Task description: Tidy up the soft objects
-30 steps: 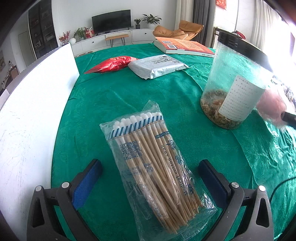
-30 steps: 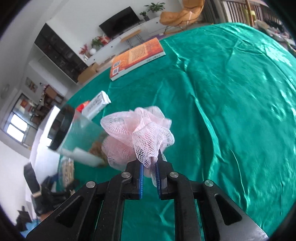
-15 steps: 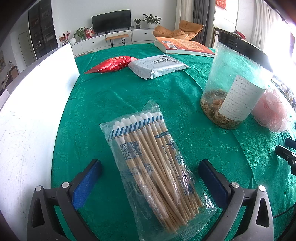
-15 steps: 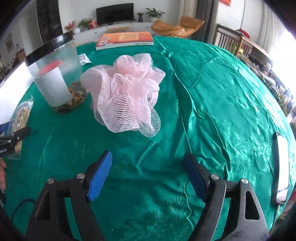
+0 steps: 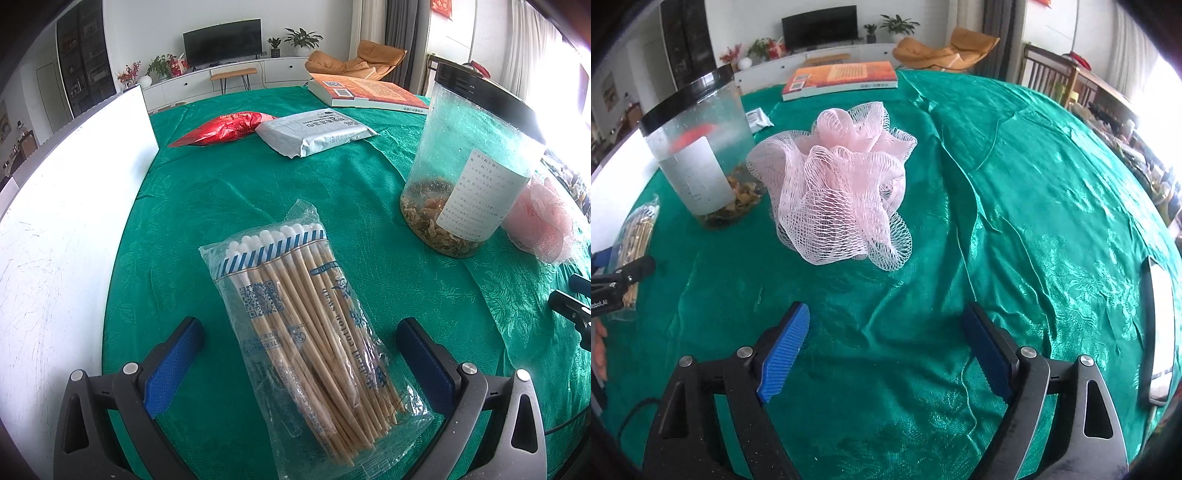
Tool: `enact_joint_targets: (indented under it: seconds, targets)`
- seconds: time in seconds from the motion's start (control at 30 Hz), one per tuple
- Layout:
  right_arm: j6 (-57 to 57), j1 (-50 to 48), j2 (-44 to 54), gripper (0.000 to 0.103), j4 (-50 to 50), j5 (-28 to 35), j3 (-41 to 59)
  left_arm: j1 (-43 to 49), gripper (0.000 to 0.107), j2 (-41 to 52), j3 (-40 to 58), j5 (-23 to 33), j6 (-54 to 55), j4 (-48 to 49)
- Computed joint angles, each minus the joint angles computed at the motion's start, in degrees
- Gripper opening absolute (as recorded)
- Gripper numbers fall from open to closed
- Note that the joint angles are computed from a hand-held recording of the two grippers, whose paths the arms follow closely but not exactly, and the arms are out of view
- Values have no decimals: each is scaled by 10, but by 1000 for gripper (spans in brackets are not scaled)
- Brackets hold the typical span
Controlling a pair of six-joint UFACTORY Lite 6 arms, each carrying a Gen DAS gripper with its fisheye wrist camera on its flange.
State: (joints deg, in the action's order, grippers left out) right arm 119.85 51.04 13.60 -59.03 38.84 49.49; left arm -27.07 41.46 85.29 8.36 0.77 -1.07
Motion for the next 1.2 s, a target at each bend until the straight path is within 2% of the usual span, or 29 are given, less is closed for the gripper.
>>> enact_joint_targets:
  seconds: [0.37,0.47,0.53,0.6,0.7,0.77,0.8,0.87,0.9,0.93,1.0,1.03,1.1,1.2]
  targets:
    - [2,1,-1,87,-1,0,0,0,103,0,0,0,0,0]
    - [32,20,-18,87,-19,18,-6,-1,103,0,0,2,-12,11]
    - [65,49,-48,87,-34,57,-18,-1,103,5,22,41,8,-6]
    - [82,59,-85,87,-50,66,-30,-4,103,18,55,87,-2,3]
    - [-14,15,-81,87,-27,47,13,-13,103,27,78,116,-13,9]
    - [-98,-25,-44,87,-13,39,68,-13,103,25,76,118,37,-45]
    - [-145,-51,-18,87,-5,23,98,-14,98,21,69,111,37,-45]
    - [-261,-108,45,84,48,-28,158,-9,65,-1,37,82,67,-67]
    - [-321,-135,69,71,93,-63,178,-3,49,-10,27,80,116,-114]
    - [-358,-156,87,31,136,-95,185,5,42,-18,24,89,165,-174]
    - [-360,-175,63,30,169,-126,161,22,38,-41,9,106,262,-294]
    - [-325,-171,33,29,150,-123,140,31,38,-56,-6,111,312,-354]
    - [-236,-146,-28,29,87,-99,104,49,38,-92,-36,134,411,-474]
    - [-230,-89,-87,29,69,-22,120,70,38,-158,-83,164,488,-568]
